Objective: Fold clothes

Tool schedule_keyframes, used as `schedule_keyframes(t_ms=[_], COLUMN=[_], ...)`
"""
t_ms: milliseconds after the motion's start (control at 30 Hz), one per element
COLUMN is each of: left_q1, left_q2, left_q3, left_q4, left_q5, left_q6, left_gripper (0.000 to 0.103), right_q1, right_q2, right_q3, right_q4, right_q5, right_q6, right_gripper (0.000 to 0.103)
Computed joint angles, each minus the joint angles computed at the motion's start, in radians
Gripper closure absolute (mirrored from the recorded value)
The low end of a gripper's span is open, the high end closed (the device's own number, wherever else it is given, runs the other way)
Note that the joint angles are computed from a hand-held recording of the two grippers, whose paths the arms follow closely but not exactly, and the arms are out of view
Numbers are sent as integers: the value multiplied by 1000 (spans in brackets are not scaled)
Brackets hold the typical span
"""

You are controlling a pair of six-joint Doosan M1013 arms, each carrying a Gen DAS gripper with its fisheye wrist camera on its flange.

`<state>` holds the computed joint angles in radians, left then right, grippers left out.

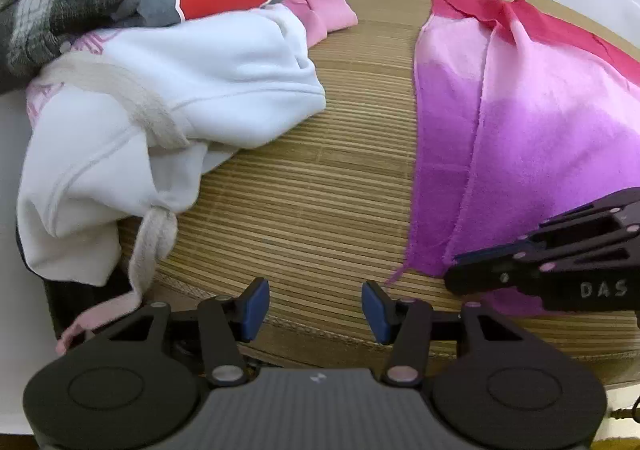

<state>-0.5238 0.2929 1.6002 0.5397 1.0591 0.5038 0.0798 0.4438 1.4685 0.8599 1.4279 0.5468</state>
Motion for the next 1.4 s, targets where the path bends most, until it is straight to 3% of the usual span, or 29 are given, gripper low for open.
schedule_keyframes(t_ms=[133,233,367,467,633,767,800,833,867,1100,1167,1233,1267,1300,1367,1400], left_q1=[4,10,29,34,34,42,46,51,58,108,119,126,130,134,138,139], left_q2=[2,21,76,139,210,237,242,246,249,273,272,269,270,273,284,289], left_q3=[-20,-58,-123,-196,-284,-328,-337,-343,-346,-363,-363,-359,-359,-363,-376,-382], left_q4=[42,71,51,25,51,47,42,36,25,-65,-85,-99,-108,-121,-143,-148], left_q5=[-36,-87,-147,-116,-68,-84,-93,-108,-128,-178,-197,-230,-248,-261,-279,-286], left_q6=[17,44,116,148,177,210,221,235,252,310,324,335,344,356,383,393], left_gripper=[49,49,48,49,49,49,49,48,48,48,48,48,48,48,48,48], right_q1=[-7,-46,-46,-9,34,35,34,33,33,0,4,22,32,44,69,78], right_q2=[-15,-13,27,109,227,274,275,278,281,350,379,392,387,366,323,314], right_q3=[-24,-65,-174,-296,-443,-499,-495,-501,-511,-673,-748,-801,-800,-760,-668,-641], right_q4=[-28,61,41,-88,-312,-357,-345,-336,-326,-48,-54,-183,-252,-324,-464,-514], right_q5=[-19,-29,-241,-411,-561,-533,-542,-536,-524,-318,-251,-222,-239,-302,-447,-491], right_q6=[88,50,103,256,367,352,332,318,318,389,404,425,408,373,322,319], right_gripper=[71,71,69,69,69,72,77,93,98,100,99,96,94,93,78,77])
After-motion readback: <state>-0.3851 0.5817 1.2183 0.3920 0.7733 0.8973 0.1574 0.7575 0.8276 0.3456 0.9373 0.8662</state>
